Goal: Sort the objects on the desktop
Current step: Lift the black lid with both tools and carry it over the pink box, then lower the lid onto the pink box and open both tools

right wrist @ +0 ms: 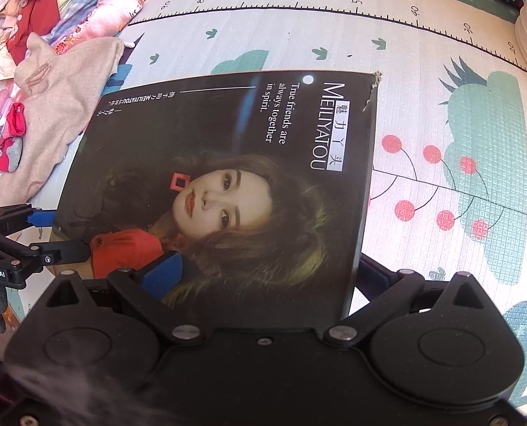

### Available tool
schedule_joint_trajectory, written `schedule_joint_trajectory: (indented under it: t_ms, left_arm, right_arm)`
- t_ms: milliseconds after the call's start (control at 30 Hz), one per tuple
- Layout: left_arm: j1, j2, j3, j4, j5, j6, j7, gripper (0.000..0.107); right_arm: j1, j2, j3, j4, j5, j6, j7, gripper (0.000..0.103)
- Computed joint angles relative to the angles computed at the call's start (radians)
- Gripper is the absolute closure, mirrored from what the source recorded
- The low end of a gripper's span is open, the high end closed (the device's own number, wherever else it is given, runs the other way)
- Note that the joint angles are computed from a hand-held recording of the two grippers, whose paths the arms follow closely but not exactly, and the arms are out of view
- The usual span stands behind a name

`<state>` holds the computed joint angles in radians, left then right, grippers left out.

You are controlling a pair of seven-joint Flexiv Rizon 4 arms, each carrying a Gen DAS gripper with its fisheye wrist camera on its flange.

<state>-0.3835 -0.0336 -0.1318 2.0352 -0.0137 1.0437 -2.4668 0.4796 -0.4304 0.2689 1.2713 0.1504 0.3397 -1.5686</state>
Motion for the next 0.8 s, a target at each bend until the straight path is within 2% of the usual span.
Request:
schedule_joint_trajectory:
  t_ms: [167,400,600,700,800]
  left_arm:
    - [-0.001,-0.003,-0.002,-0.016,0.028,-0.028,0.004,0.013]
    - [-0.002,0.006,0.002,-0.003,0.065,0.017,-0.037,0.013]
    - [0.005,0.016,0.006,0.006,0.114,0.076,-0.089,0.013]
    - [0.010,0.020,0.007,0.009,0.133,0.109,-0.109,0.013]
    - [0.013,0.018,0.004,-0.006,0.167,0.100,-0.126,0.013]
  right_arm:
    - [0.016,0.007,-0.012,0.024,-0.053,0.022,0.000,0.002]
    - [0.016,0.019,-0.034,0.065,-0.127,0.121,0.032,0.004]
    - [-0.011,0.004,-0.021,0.040,-0.075,0.093,0.062,0.015]
    - [0.019,0.008,-0.041,0.069,-0.167,0.114,0.061,0.015]
    - [0.011,0.007,-0.044,0.077,-0.174,0.127,0.083,0.015]
